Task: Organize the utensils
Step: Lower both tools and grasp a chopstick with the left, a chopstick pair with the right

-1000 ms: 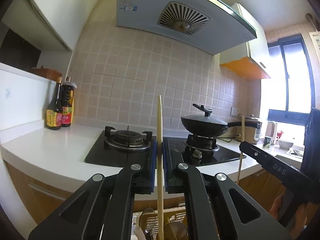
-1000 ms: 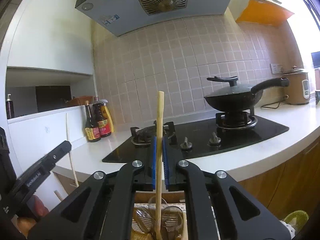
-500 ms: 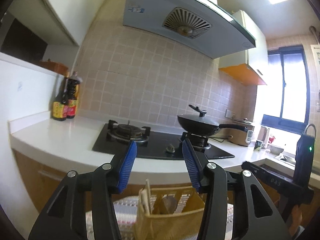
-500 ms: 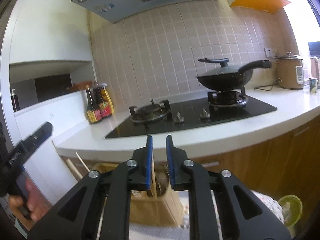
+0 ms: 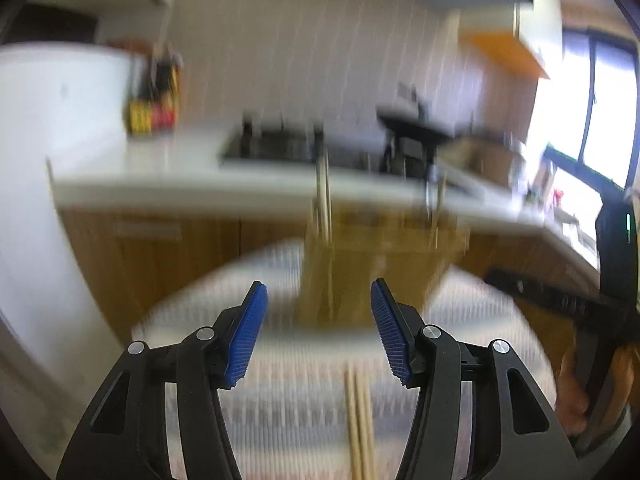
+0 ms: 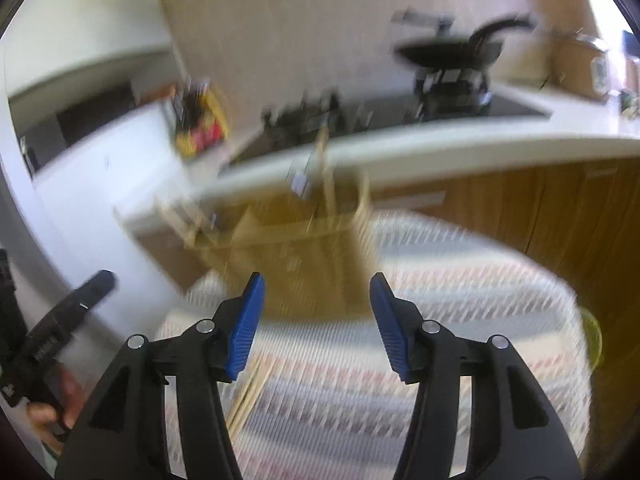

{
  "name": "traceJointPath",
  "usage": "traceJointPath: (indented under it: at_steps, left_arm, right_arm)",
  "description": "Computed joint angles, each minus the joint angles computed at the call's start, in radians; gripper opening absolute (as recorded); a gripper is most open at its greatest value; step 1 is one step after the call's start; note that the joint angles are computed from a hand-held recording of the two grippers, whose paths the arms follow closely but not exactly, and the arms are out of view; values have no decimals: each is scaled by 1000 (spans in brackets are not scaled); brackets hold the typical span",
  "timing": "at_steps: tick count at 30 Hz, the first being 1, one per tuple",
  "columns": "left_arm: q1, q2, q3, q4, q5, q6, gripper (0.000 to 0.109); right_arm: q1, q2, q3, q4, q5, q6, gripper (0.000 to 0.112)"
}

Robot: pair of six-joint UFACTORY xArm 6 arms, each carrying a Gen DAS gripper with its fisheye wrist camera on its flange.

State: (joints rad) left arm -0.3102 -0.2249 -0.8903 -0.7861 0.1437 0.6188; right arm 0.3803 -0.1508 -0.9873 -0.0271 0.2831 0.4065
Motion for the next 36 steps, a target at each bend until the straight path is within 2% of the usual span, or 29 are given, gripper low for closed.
traceJointPath:
  at_steps: [2, 5, 8, 11, 14, 16, 19, 28, 31, 33, 34, 36]
  left_arm:
    - [35, 17, 10, 69, 133, -38, 50]
    - [71, 59, 1, 28, 283, 0, 46]
    - [89, 87, -18, -11, 373, 44, 45]
    - [67, 117, -35, 76, 364, -7, 43]
    - [41, 164, -73, 253, 364, -131, 33]
    - [25, 190, -95, 338, 362, -195, 33]
    - [11, 220, -119, 454, 373, -271, 27]
    - [-19, 263, -183, 740, 399, -432, 26]
    - [-23, 277, -208, 739, 425, -443, 23]
    - [-23, 277, -208, 746, 419, -449, 6]
    - [-26, 291, -218, 769, 413, -471, 4]
    - [-5, 257, -186, 713, 408, -437, 4]
  right_arm:
    - [31, 46, -36, 139, 89, -118, 51]
    - [53, 87, -54, 179, 145, -127, 46]
    - [68, 112, -65, 211, 185, -130, 39]
    - [69, 117, -70, 173, 207, -82, 35]
    - [74, 118, -66, 159, 222, -61, 35]
    - [76, 119, -64, 148, 227, -57, 35]
    - [72, 132, -69, 156, 227, -64, 35]
    - [57, 121, -66, 168, 261, -71, 35]
    - [58, 125, -79, 179, 283, -72, 35]
    - [63, 136, -94, 164, 299, -61, 35]
    - [68, 146, -104, 157, 307, -54, 35]
    - [81, 177, -132, 172, 319, -56, 35]
